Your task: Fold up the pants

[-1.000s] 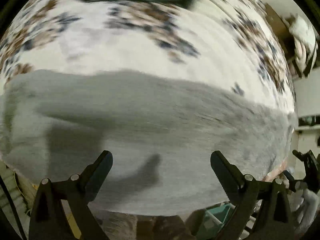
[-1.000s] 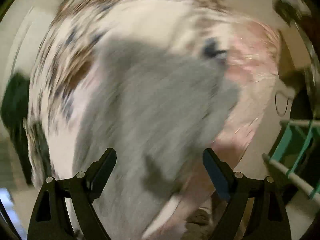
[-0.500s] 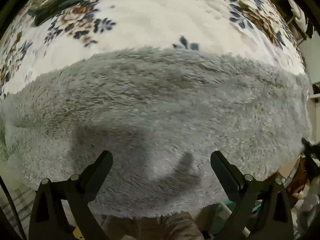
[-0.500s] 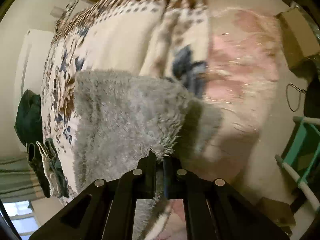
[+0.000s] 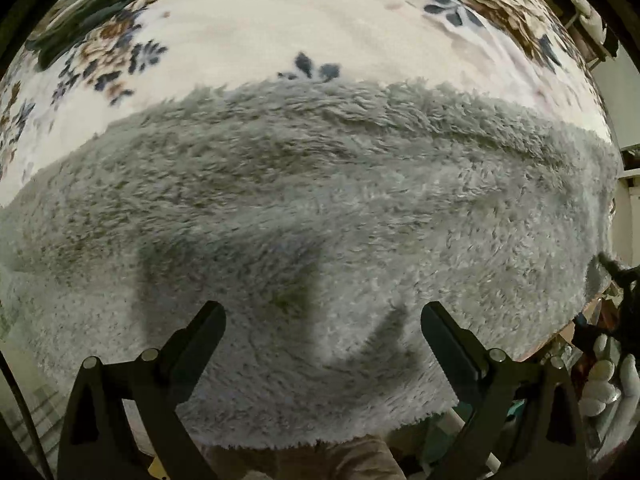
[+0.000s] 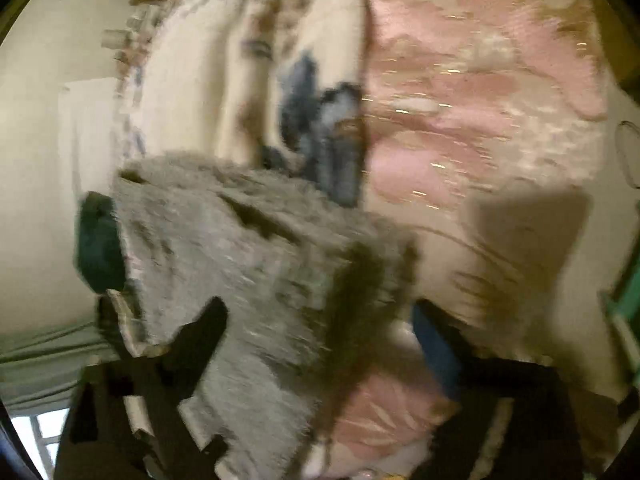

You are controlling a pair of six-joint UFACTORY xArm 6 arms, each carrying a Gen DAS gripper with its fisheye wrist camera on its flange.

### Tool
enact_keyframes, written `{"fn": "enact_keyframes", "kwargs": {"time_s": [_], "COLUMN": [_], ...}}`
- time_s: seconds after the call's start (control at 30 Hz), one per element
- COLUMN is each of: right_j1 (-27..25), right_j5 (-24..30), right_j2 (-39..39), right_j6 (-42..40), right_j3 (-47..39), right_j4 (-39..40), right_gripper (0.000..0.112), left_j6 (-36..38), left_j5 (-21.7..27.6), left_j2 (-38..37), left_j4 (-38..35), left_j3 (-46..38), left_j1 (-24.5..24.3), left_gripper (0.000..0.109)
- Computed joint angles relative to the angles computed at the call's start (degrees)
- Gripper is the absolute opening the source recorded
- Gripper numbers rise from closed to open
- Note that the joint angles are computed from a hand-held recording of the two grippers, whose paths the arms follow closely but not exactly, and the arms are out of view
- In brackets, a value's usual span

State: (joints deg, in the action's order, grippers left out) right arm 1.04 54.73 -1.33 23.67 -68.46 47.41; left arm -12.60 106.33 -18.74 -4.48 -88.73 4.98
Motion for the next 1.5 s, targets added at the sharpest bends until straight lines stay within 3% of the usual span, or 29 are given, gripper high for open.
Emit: {"fn": "enact_keyframes", "kwargs": {"time_s": [0.03, 0.1, 0.2, 0.27, 0.3, 0.37, 0.53, 0.6, 0.67, 0.7, 0.77, 0.83, 0.87, 1.07, 1.2, 1.37, 1.5], "right_j1": [0.21, 1.41, 3.00, 3.88, 4.02, 4.61, 6.89, 6.48, 5.64, 5.30, 5.19, 6.00, 6.46, 7.83, 7.56, 10.20, 14.59], "right_j5": [-1.40, -4.63, -4.57, -7.36, -8.24, -8.65, -13.92, -11.42, -7.71, -7.00, -7.61, -10.59, -11.44, -17.75, -15.84, -11.74, -8.64], "right_j2": [-0.30, -0.60, 2.26, 3.83, 4.09, 4.67, 2.89, 5.33, 10.52, 12.27, 14.39, 13.99, 13.81, 8.94, 8.84, 9.38, 10.83], "right_j6": [-2.30, -9.29, -8.54, -9.47, -9.63, -6.88, -11.96, -13.72, -11.43, -12.24, -15.63, -17.00, -16.94, -9.53, -6.89, -1.03, 3.86], "right_j3": [0.55, 0.79, -1.60, -1.09, -1.12, -3.19, -6.10, -7.51, -10.07, -10.59, -10.48, -10.10, -10.39, -7.74, -8.19, -16.86, -25.15], "right_j4": [2.14, 8.70, 5.22, 8.69, 9.69, 6.30, 5.18, 7.97, 9.40, 12.29, 20.08, 21.26, 20.17, 10.40, 8.03, -4.28, -13.26], "right_gripper": [0.097, 0.083, 0.083, 0.082, 0.067, 0.014, 0.016, 0.026, 0.047, 0.049, 0.049, 0.038, 0.025, 0.018, 0.018, 0.018, 0.018], "left_j6": [-0.18, -0.45, -0.56, 0.81, 1.46, 2.38, 2.12, 1.48, 0.38, 0.55, 0.27, -0.12, -0.23, -0.06, -0.49, 0.14, 2.04], "left_j5": [-0.19, -0.80, -1.63, -1.95, -2.18, -2.34, -2.77, -2.59, -2.51, -2.45, -2.49, -2.96, -3.26, -4.06, -4.06, -2.63, 0.27], "left_j2": [0.20, 0.74, 3.91, 6.08, 7.63, 11.30, 15.78, 16.40, 15.77, 15.31, 15.10, 14.92, 14.69, 12.72, 11.25, 6.53, 1.30], "left_j4": [-0.18, -0.14, 0.51, 1.02, 0.79, 0.23, -0.44, -0.95, -1.61, -2.09, -2.19, -2.22, -2.02, -2.39, -3.34, -6.04, -8.21], "left_j3": [-0.05, -0.10, -3.25, -5.84, -7.61, -11.85, -17.36, -17.55, -15.72, -14.84, -13.65, -12.75, -12.24, -9.11, -7.76, -5.79, -3.66], "left_j1": [-0.16, -0.96, -3.89, -5.65, -6.46, -7.80, -9.67, -9.62, -9.25, -8.33, -7.94, -7.66, -7.56, -5.51, -3.49, 1.17, 7.85], "left_gripper": [0.100, 0.100, 0.100, 0.100, 0.100, 0.100, 0.100, 0.100, 0.100, 0.100, 0.100, 0.100, 0.100, 0.100, 0.100, 0.100, 0.100]}}
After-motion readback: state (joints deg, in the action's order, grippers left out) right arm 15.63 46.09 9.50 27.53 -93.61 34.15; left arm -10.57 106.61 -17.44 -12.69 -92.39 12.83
